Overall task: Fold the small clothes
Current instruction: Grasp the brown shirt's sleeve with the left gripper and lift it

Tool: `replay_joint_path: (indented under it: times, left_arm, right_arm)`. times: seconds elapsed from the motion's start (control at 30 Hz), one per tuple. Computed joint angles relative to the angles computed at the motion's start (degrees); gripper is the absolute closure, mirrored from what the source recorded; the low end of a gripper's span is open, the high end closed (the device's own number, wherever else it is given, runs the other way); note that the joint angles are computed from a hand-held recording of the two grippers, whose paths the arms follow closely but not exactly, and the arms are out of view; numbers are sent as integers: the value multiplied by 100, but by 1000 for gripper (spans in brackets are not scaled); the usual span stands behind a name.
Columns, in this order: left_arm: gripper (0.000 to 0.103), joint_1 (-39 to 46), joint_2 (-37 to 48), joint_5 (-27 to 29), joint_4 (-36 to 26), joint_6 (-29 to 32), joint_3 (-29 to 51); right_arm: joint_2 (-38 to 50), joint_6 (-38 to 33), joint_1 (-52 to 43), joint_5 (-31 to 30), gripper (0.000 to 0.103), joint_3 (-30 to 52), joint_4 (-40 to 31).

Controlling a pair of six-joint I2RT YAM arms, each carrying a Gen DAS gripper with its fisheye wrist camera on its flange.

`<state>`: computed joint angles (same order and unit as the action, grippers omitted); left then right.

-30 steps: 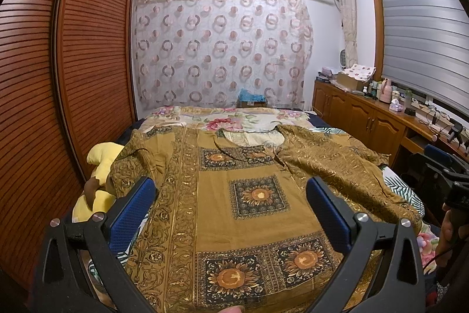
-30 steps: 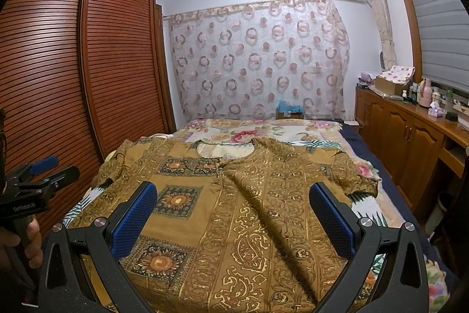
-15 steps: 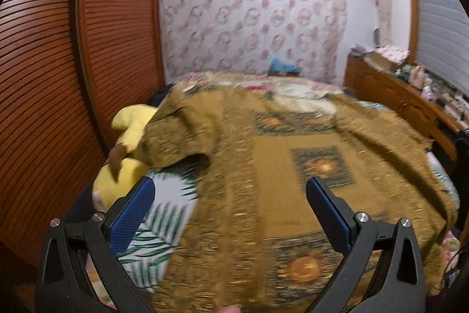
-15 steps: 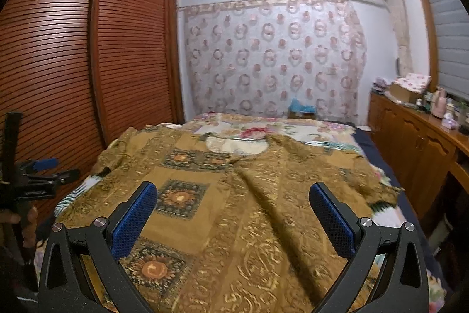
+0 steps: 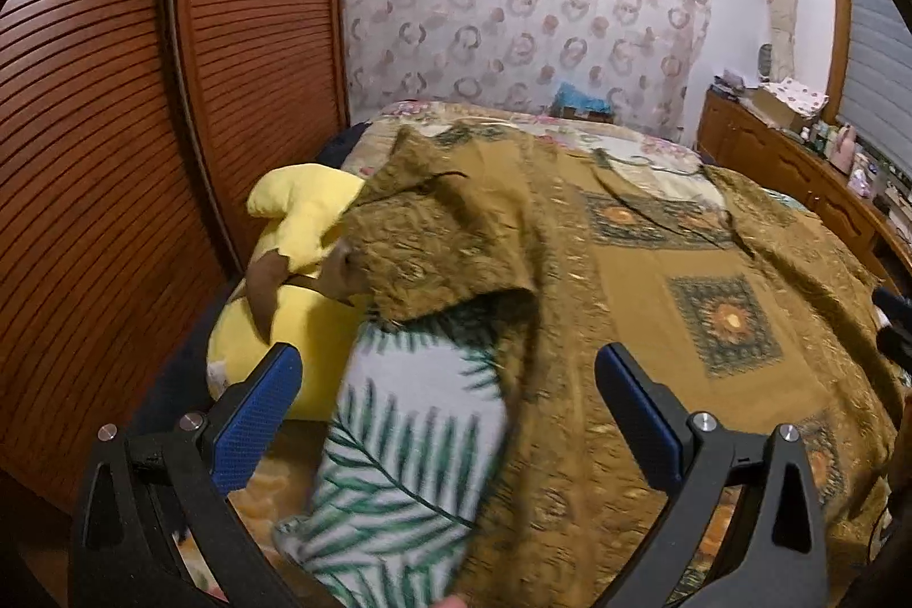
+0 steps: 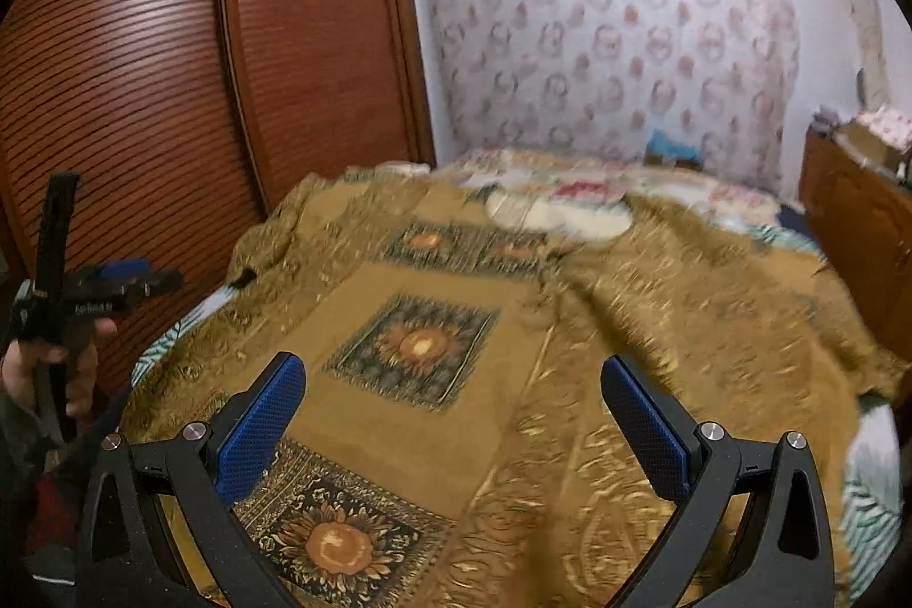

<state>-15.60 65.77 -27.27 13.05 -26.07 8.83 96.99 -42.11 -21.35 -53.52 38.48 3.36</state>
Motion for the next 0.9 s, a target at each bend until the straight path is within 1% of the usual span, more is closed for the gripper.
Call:
replay_joint_path:
  times: [0.07, 0.1, 0.17, 0.23, 0.27, 0.3, 0.33, 0.4, 0.47, 0.53, 0.67, 0.77, 0.9]
  left_arm:
    - [0, 335, 50, 298, 119, 249, 26]
    - [1, 579, 111, 549, 218, 423, 53]
    - [6, 970, 297, 997, 361, 638, 131]
    - [18, 1417, 629, 1564, 451, 778, 311]
    - [22, 1579, 781, 1769, 515, 819, 375]
    - [29, 1797, 1042, 2033, 588, 881, 499]
    - [36, 1902, 1226, 2162, 602, 905, 592]
    - [41, 2056, 1579, 2319, 648, 991, 790]
    - [42, 2093, 1942, 2319, 661, 1065, 1015]
    - [42, 2111, 2300, 2192, 619, 1143, 1269]
    - [42, 2373, 2802, 2358, 498, 1180, 1632]
    - [42, 2598, 3132, 2582, 413, 1221, 1830]
    - [43, 2710, 3451, 2736, 416, 1260, 1957]
  right_arm:
    - [245, -79, 72, 121, 0, 291, -276]
    - [348, -105, 92, 167, 0, 428, -391]
    - [525, -161, 120, 243, 0, 733, -671]
    - [689, -230, 125, 275, 0, 1022, -862]
    - [619, -168, 178, 326, 0, 993, -831]
    - [545, -182, 183, 341, 0, 937, -846]
    - [606, -244, 169, 367, 0, 1047, -940]
    - [511, 47, 389, 533, 1, 830, -561]
    - [523, 125, 533, 683, 1, 775, -412]
    - [532, 178, 650, 828, 1, 706, -256]
    - [392, 318, 882, 1023, 1, 538, -78]
    - [413, 307, 924, 1069, 1, 575, -169]
    - [456, 346, 909, 1040, 1, 621, -238]
